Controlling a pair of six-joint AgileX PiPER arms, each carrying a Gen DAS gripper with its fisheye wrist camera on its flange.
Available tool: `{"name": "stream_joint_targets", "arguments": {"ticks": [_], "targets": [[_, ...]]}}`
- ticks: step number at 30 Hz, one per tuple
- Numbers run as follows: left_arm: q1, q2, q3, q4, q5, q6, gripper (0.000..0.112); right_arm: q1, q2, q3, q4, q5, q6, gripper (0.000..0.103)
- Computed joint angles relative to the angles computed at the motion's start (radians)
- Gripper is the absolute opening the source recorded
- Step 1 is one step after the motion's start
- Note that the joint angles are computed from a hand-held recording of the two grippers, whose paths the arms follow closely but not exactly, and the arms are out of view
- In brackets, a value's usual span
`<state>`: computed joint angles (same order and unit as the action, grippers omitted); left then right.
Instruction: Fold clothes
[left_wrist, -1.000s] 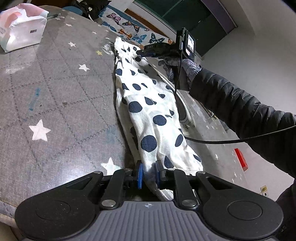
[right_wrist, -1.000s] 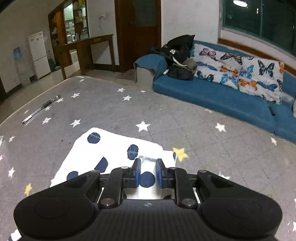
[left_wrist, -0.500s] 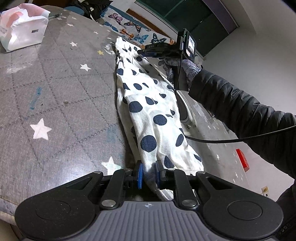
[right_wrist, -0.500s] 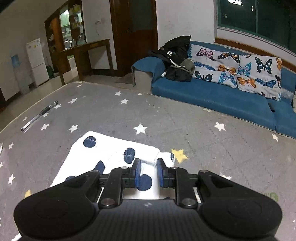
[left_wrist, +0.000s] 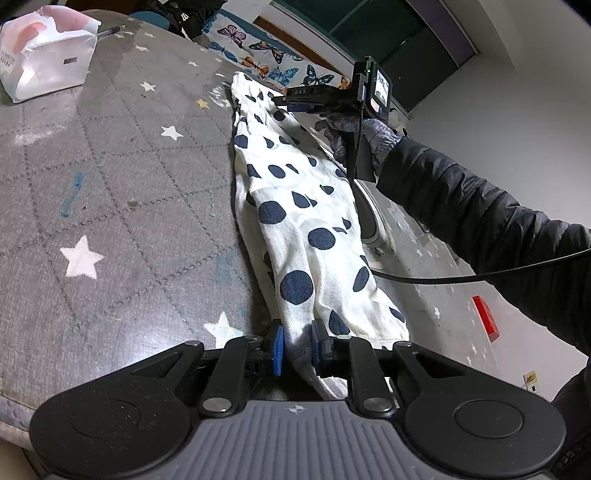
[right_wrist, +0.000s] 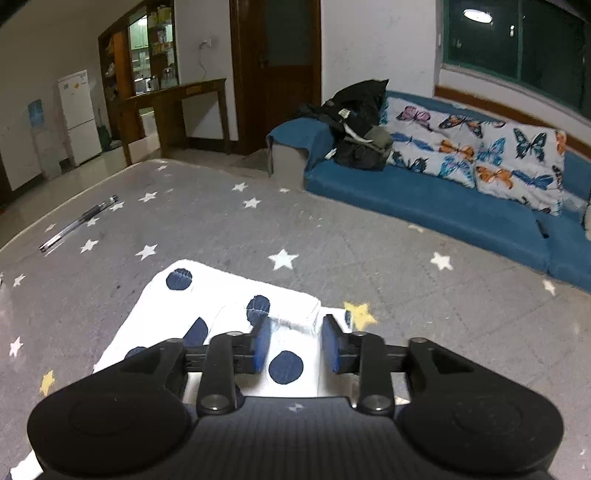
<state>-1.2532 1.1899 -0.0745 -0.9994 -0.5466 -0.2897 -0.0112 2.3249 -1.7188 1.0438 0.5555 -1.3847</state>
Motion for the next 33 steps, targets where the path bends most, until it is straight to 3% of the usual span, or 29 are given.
{"name": "stream_joint_targets", "arguments": {"ticks": [2,4,8,13,18,22,27,33], "targets": [[-0.004,0.000,0.000,-0.007,-0.002,0.002,0.018,-0.004,0.001,0.004,0.014,0.012,-0.015,0.033],[-0.014,-0.002,-0.003,-0.031,-0.004,0.022,0.018,-0.008,-0.005,0.013,0.028,0.020,-0.030,0.015],[-0.030,-0.006,-0.006,-0.055,-0.015,0.046,0.015,-0.014,-0.051,0.071,0.098,0.001,-0.111,0.005],[-0.046,-0.001,-0.008,-0.057,-0.024,0.060,0.013,-0.023,-0.101,0.099,0.156,-0.032,-0.153,0.004],[-0.039,0.010,-0.007,-0.039,-0.017,0.044,0.013,-0.007,-0.056,0.039,0.024,-0.098,-0.014,0.005],[-0.034,-0.019,-0.012,-0.093,0.002,0.115,0.015,0.002,-0.031,0.014,-0.085,-0.101,0.090,0.010],[-0.068,-0.057,-0.027,-0.220,-0.007,0.261,0.016,-0.023,-0.101,0.074,-0.065,-0.040,0.033,0.017],[-0.190,-0.089,-0.039,-0.420,-0.093,0.403,0.023,-0.081,-0.227,0.214,-0.092,0.152,-0.075,0.021]]}}
